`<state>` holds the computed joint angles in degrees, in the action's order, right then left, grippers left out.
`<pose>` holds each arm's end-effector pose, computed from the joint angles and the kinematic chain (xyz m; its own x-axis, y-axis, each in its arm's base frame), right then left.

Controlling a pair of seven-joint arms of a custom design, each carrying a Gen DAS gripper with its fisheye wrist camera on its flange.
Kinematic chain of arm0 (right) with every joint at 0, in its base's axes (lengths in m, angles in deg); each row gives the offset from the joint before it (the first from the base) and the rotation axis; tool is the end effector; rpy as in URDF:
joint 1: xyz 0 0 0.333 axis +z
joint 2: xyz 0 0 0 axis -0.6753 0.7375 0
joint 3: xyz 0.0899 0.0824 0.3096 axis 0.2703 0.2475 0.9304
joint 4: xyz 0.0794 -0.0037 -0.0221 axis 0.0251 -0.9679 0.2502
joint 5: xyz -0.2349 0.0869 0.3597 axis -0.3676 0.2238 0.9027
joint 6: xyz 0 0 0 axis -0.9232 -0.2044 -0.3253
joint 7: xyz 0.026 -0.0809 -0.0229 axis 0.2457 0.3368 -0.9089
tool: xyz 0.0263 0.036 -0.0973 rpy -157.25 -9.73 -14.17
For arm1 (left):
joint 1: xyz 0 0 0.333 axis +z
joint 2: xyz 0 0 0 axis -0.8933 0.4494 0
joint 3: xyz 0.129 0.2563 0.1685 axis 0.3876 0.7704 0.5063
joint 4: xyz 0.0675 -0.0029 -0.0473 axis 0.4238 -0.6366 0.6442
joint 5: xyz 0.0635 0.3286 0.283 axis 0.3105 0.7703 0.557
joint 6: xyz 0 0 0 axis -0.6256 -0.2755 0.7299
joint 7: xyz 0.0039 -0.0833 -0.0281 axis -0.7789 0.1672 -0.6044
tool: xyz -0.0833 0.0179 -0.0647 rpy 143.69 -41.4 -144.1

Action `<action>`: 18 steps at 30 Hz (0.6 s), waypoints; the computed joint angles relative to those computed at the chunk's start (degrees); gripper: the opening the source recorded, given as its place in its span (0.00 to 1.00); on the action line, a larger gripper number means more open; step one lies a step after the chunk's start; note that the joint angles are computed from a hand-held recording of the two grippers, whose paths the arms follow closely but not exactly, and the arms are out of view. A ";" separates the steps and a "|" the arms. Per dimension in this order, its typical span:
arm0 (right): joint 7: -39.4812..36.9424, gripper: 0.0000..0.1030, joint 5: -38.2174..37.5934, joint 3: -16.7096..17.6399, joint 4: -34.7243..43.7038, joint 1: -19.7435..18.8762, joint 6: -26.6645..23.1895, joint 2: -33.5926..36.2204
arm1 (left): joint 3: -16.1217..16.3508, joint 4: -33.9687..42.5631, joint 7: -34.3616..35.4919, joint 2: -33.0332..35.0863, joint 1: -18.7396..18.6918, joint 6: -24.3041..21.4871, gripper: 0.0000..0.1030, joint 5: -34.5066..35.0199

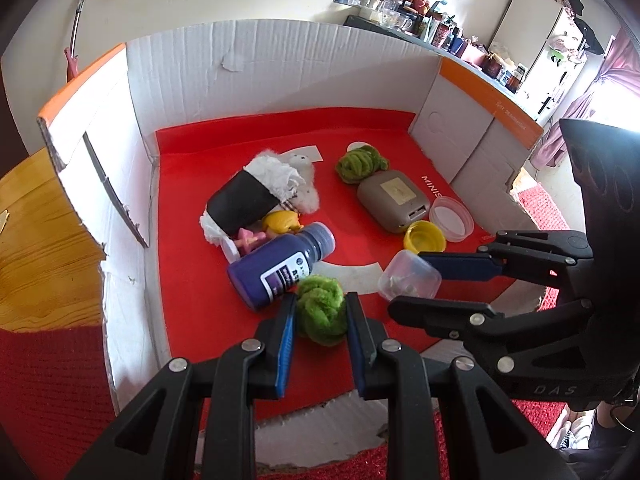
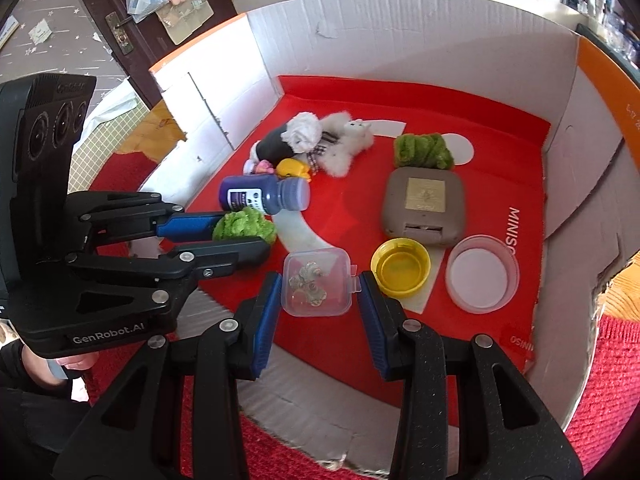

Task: Organize objects
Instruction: 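Lower yarn ball and plastic box onto box floor and open both tools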

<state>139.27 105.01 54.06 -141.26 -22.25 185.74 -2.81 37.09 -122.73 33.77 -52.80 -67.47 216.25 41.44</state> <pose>0.6264 0.3545 0.4111 0.5051 -0.8287 -0.2410 -0.7952 -0.3383 -0.5032 0.6310 -0.1573 0.4269 -0.3563 -0.9137 0.1954 -0.8281 0.2119 -0.5190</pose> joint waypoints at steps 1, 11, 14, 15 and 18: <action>0.39 0.36 -0.34 -0.24 -0.03 0.10 0.14 -0.01 | 0.01 0.06 -0.14 0.09 -0.02 0.04 0.24 0.12; 5.59 0.36 -4.65 -2.16 -1.13 0.12 2.32 -0.71 | 0.06 1.64 -3.66 1.69 -0.03 0.72 0.24 3.39; 5.66 0.36 -4.62 -1.86 -1.41 -0.45 2.63 -0.85 | 0.00 1.60 -4.32 1.79 -0.02 0.97 0.24 4.27; 5.62 0.36 -4.73 -1.80 -1.49 -0.49 2.70 -0.90 | 0.02 1.50 -4.69 1.75 -0.10 1.17 0.24 4.76; 5.30 0.36 -4.32 -1.43 -1.73 -0.79 2.88 -1.03 | -0.04 1.29 -5.31 1.68 -0.14 1.58 0.24 5.46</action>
